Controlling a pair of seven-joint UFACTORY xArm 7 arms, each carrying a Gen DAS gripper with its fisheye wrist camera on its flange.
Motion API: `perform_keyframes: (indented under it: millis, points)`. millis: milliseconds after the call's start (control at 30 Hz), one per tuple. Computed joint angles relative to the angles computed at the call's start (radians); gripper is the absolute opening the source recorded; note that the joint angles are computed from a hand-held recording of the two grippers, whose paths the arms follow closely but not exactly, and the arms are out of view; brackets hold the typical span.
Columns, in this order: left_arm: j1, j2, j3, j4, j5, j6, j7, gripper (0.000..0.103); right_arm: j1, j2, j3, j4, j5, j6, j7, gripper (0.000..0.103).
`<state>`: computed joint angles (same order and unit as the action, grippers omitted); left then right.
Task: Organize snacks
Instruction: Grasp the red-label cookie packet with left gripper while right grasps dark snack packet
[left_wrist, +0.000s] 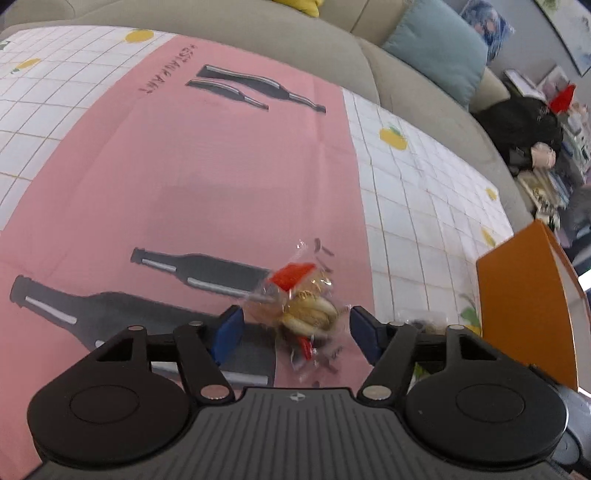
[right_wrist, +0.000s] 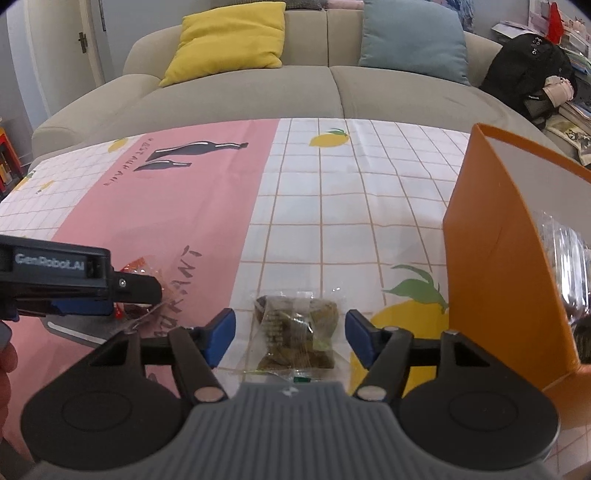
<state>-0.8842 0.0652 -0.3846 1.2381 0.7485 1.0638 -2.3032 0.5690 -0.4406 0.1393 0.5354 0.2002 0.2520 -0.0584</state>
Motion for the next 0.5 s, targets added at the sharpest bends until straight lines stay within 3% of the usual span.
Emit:
perform_keyframes:
  millis: [167, 367, 500]
  points:
    - [-0.001, 0.012, 0.005, 0.008, 0.021, 0.001, -0.034, 0.075, -0.005, 0.01, 0.012, 0.003, -0.014, 0.014, 0.002, 0.064]
    - [-0.022, 0.063, 0.021, 0.07, 0.031, 0.056, 0.01, 0.066, -0.004, 0.015, 0.013, 0.006, -0.011, 0.038, 0.009, 0.064]
    - [-0.043, 0.093, 0.035, 0.104, 0.041, 0.088, 0.047, 0.063, 0.003, 0.025, 0.002, 0.013, 0.013, 0.059, 0.007, 0.058]
